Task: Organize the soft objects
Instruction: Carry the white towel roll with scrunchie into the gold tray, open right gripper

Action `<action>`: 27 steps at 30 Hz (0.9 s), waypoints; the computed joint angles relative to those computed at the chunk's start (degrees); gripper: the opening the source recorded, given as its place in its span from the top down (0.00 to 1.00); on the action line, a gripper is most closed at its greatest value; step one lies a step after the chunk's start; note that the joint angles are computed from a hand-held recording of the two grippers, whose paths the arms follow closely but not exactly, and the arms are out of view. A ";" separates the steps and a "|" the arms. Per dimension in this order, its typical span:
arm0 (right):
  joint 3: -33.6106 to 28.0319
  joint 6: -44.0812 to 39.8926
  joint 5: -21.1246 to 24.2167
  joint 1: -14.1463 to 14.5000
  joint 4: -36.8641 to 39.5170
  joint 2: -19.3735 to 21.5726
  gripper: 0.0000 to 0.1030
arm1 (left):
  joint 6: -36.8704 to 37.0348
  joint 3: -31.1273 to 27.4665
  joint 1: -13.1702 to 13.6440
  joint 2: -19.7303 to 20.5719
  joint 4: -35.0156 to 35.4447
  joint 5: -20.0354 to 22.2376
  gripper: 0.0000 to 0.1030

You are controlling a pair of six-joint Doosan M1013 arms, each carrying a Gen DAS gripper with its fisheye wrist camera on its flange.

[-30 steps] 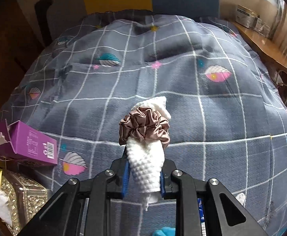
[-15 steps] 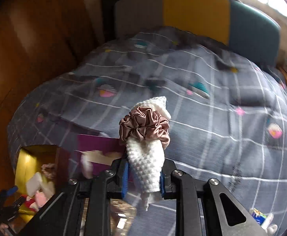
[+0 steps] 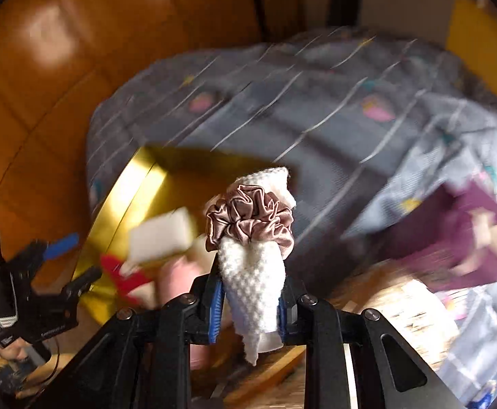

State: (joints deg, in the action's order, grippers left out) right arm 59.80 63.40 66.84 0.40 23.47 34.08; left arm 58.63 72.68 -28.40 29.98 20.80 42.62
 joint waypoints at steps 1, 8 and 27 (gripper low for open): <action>-0.01 0.03 1.28 0.49 0.44 0.29 0.75 | 0.14 0.09 -0.04 -0.09 0.02 -0.28 0.31; 0.36 2.66 2.27 3.41 1.10 2.00 0.75 | 1.04 1.50 -0.65 -1.23 0.75 -2.51 0.31; 5.02 7.15 -14.62 4.68 -0.90 -0.01 0.42 | 1.79 1.95 -1.15 -1.52 -0.20 -2.77 0.31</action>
